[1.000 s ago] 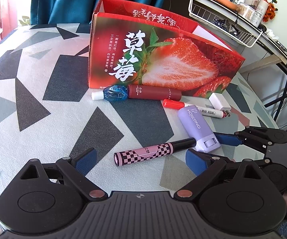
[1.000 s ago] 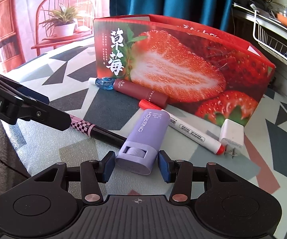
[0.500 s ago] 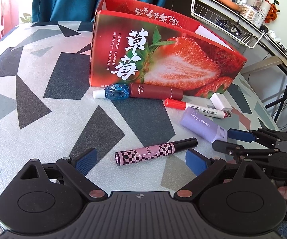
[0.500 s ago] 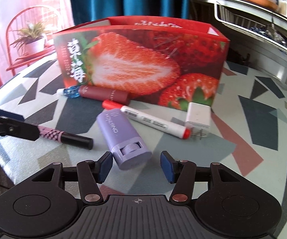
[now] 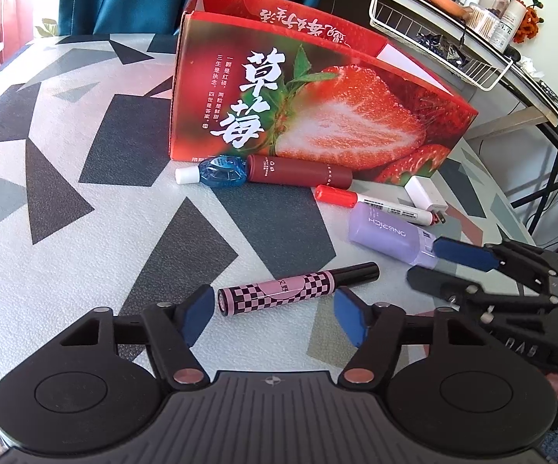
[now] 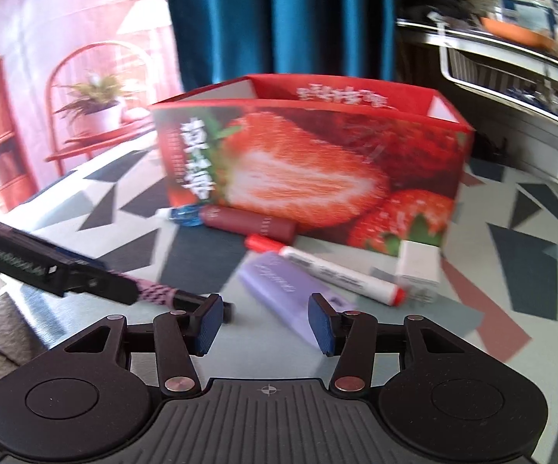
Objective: Organize rigid objects
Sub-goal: 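Close the right gripper on the pink checkered tube and lift it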
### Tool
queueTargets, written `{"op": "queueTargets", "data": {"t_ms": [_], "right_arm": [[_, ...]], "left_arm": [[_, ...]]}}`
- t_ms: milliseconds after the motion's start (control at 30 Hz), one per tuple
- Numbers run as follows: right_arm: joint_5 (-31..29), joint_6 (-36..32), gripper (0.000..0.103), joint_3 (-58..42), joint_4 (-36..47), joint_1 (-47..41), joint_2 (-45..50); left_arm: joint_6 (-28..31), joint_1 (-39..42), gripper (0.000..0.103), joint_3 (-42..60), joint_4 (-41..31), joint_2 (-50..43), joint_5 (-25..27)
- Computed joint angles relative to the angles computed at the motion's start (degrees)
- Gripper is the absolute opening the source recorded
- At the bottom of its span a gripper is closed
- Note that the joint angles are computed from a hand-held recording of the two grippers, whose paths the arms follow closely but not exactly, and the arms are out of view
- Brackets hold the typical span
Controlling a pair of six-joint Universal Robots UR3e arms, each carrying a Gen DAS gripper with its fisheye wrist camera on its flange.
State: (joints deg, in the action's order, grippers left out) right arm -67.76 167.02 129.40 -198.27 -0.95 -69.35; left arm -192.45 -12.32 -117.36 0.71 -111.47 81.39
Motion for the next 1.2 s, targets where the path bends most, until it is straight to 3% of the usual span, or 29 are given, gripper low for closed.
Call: {"op": "queueTargets", "data": {"t_ms": [200,500,600,1200], "right_arm": [[1.4,-1.3,0.04,-3.3,3.8,1.0,2.6],[3.6,-2.2,0.036,-6.8,4.8,1.6,6.6],[3.2,-2.1,0.029,-6.5,2.8,2.0,7.5],[4.6,-0.7,0.026,-4.5,-3.6,0.5,9.7]], "left_arm": [[-0.5,1.3,0.058,-0.5,-0.2,-0.5,-2.2],[0.4,-0.1,0.058,0.4,1.0,-1.7,-0.3],[0.8,-0.4,0.058,0.5,1.8,-2.2,-0.1],[2.4,-1.8,0.059,2.0,3.7,-4.4,2.3]]}}
